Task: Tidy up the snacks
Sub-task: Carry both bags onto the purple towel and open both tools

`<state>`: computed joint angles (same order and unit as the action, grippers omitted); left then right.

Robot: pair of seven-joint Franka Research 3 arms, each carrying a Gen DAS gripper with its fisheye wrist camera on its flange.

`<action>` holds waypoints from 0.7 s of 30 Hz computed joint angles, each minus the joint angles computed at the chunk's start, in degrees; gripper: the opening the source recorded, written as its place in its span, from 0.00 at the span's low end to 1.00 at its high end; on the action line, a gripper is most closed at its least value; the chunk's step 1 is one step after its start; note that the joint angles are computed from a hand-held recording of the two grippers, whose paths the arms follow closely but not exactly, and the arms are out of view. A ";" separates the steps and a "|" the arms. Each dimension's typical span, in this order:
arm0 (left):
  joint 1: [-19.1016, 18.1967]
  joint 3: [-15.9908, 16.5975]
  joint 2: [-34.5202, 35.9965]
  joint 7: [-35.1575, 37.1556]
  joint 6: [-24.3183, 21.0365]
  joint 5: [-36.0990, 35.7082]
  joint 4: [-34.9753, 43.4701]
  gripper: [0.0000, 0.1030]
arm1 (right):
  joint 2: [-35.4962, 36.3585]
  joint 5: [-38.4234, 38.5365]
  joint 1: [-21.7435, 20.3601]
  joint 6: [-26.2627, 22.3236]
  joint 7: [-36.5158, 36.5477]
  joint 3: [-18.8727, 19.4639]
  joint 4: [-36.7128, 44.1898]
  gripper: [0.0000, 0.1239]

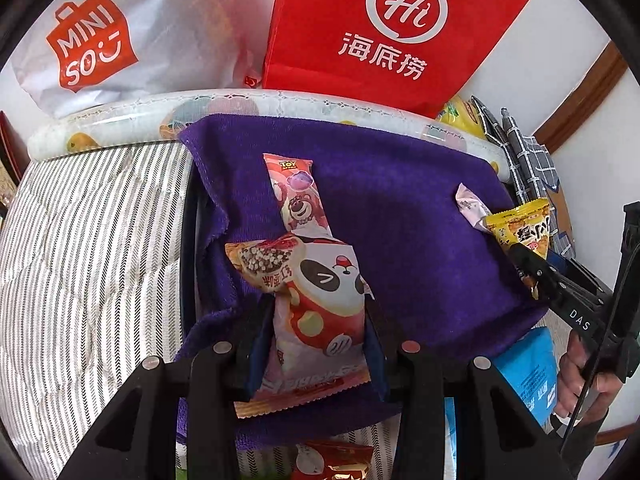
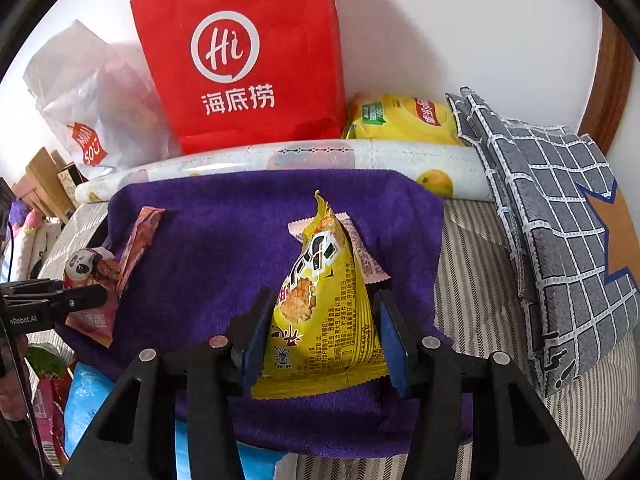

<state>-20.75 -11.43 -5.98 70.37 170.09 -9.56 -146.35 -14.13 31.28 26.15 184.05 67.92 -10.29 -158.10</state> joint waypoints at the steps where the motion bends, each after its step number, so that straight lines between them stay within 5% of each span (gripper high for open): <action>1: 0.08 -0.03 -0.15 -0.07 -0.01 0.21 -0.10 0.38 | 0.04 -0.33 -0.74 0.04 0.24 0.82 -0.03 0.41; 8: 0.17 -0.29 0.25 -0.12 -0.71 1.07 0.77 0.39 | -0.88 -1.44 1.32 2.03 0.41 -0.58 -0.74 0.50; 12: -0.14 -0.22 -1.23 0.13 0.93 1.09 -0.43 0.58 | -2.66 -4.05 2.30 4.54 1.67 -1.43 -2.27 0.58; 16: 0.59 -0.84 -2.93 -3.07 0.74 5.13 -1.01 0.63 | -4.90 -7.04 4.23 6.84 3.96 -3.68 -3.80 0.60; 21: -1.32 0.86 -5.54 -2.98 0.15 4.60 -2.01 0.63 | -8.02 -7.87 -10.33 3.02 7.94 11.07 -4.31 0.61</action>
<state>-22.08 -10.56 -11.52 67.39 170.24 -4.96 -148.36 -22.15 23.41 15.82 187.07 75.86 0.78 -162.41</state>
